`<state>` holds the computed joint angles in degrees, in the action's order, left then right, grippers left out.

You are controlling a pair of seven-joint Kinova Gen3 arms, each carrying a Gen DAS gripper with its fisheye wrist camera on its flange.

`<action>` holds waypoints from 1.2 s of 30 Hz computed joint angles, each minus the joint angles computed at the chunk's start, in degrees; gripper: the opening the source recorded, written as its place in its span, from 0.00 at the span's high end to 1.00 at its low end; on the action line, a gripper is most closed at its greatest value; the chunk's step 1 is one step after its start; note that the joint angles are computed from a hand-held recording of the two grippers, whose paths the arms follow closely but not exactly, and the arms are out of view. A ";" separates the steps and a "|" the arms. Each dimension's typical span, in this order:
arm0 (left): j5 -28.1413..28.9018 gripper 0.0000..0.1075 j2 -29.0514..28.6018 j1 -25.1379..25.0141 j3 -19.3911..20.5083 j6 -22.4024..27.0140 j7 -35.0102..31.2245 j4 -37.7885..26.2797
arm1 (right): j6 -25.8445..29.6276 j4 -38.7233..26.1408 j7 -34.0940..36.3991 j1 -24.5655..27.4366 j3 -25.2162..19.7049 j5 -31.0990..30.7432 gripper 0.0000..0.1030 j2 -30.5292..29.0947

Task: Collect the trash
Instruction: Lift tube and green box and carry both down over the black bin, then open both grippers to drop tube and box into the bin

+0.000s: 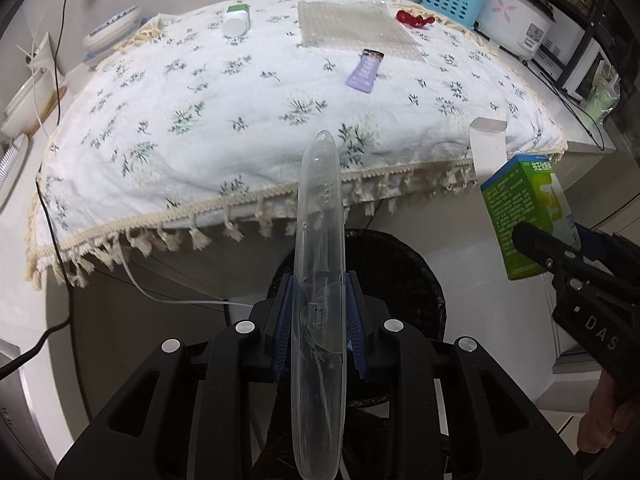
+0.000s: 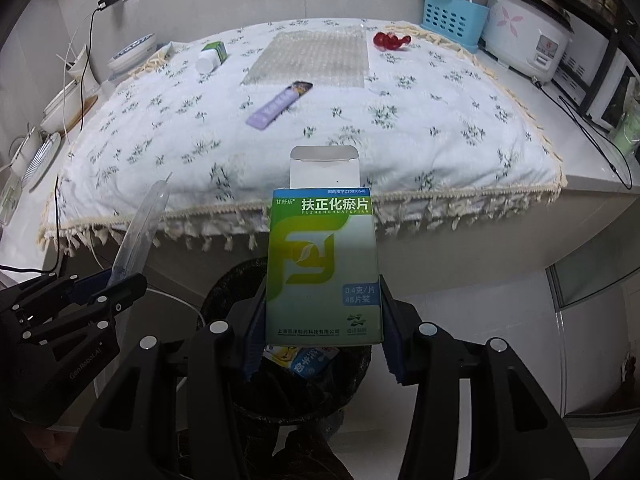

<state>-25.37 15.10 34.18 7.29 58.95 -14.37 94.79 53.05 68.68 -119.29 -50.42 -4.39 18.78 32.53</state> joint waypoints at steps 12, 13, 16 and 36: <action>-1.30 0.76 4.50 1.74 -1.28 -4.33 3.14 1.31 | -3.82 6.51 -1.29 1.56 -0.19 -1.67 0.56 1.14; -0.86 0.76 4.93 1.69 -1.34 -4.95 2.99 1.40 | -4.06 7.00 -1.55 1.49 0.01 -1.47 0.56 1.08; 0.16 0.76 6.28 1.83 -1.70 -7.01 2.51 1.63 | -3.84 7.89 -2.32 1.48 0.34 -1.21 0.56 1.09; 7.78 0.74 12.60 2.58 -4.74 -18.85 -6.48 3.71 | -3.62 13.20 -5.13 3.02 0.49 -1.01 0.56 1.79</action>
<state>-17.59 27.70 36.76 2.55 40.11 -20.86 98.49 49.43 81.87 -124.43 -47.39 -3.91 17.77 34.32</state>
